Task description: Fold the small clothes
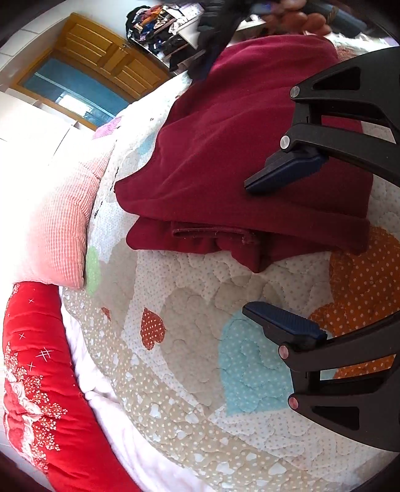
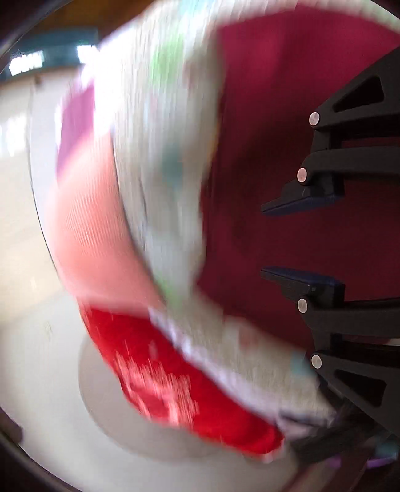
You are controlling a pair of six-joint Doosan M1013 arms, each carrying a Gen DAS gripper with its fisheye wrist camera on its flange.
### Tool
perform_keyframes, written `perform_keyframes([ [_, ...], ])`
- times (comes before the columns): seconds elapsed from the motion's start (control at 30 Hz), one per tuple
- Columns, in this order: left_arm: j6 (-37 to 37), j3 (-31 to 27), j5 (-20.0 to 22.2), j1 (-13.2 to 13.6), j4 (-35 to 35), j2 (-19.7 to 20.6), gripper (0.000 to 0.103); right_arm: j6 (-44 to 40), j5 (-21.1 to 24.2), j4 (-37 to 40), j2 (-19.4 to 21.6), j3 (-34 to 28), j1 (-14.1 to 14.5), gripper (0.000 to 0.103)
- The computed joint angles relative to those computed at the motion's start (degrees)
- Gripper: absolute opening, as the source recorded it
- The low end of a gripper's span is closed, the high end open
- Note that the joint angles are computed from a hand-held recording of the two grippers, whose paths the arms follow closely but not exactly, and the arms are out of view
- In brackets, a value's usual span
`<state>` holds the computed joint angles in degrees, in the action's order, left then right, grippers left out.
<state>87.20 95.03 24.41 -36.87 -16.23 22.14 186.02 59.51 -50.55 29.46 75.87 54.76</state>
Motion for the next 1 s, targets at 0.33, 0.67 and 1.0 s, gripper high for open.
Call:
perform_keyframes([
  [0.33,-7.20,0.28,-0.70,-1.28,9.01,-0.20,0.074,14.03,9.88,1.08,-6.96,12.51,0.70,0.033],
  [0.67,-7.84,0.12,-0.03,-1.33,9.69,-0.31,0.074,14.94,14.44,-0.95,-6.21,9.37,4.73,0.033],
  [1.0,-9.04,1.53,-2.16,-2.79,13.34,-2.73,0.074,21.03,16.22,-0.18,-5.81,12.70,8.69,0.038],
])
